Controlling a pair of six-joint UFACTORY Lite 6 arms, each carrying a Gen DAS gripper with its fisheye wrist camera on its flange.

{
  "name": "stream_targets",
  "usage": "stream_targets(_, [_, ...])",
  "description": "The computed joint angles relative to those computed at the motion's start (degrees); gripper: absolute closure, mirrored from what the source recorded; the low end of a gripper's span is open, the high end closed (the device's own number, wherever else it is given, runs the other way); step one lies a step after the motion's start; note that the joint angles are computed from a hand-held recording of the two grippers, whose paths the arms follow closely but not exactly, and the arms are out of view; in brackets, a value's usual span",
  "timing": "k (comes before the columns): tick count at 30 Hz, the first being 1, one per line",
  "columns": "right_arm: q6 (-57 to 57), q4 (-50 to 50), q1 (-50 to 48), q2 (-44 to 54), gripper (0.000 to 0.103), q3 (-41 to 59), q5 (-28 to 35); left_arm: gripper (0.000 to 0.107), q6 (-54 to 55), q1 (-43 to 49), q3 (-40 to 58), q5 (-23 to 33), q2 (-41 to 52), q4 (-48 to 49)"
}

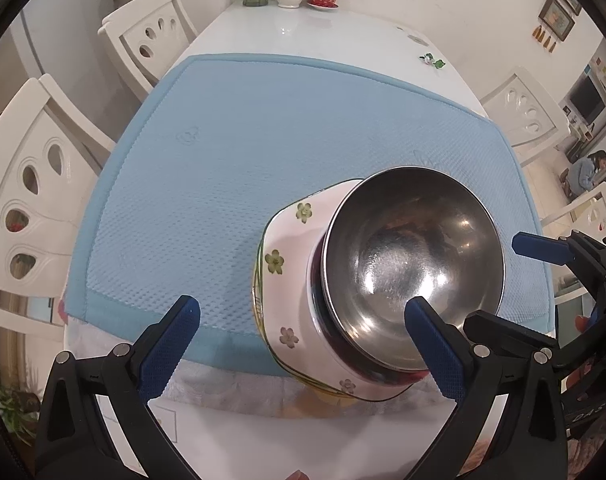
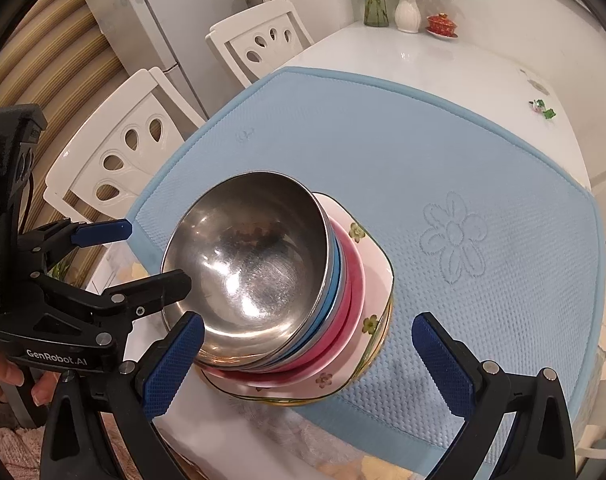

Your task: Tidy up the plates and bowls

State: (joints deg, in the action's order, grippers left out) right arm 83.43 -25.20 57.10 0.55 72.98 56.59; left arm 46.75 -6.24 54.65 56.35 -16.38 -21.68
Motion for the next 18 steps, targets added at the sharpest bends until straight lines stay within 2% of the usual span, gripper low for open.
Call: stream_targets(18, [-2.81,2.58,-1.74,0.01,0.000,-0.99,-2.12,0.005,-1.83,-0.12,0.06,-0.52,0.44,1.60])
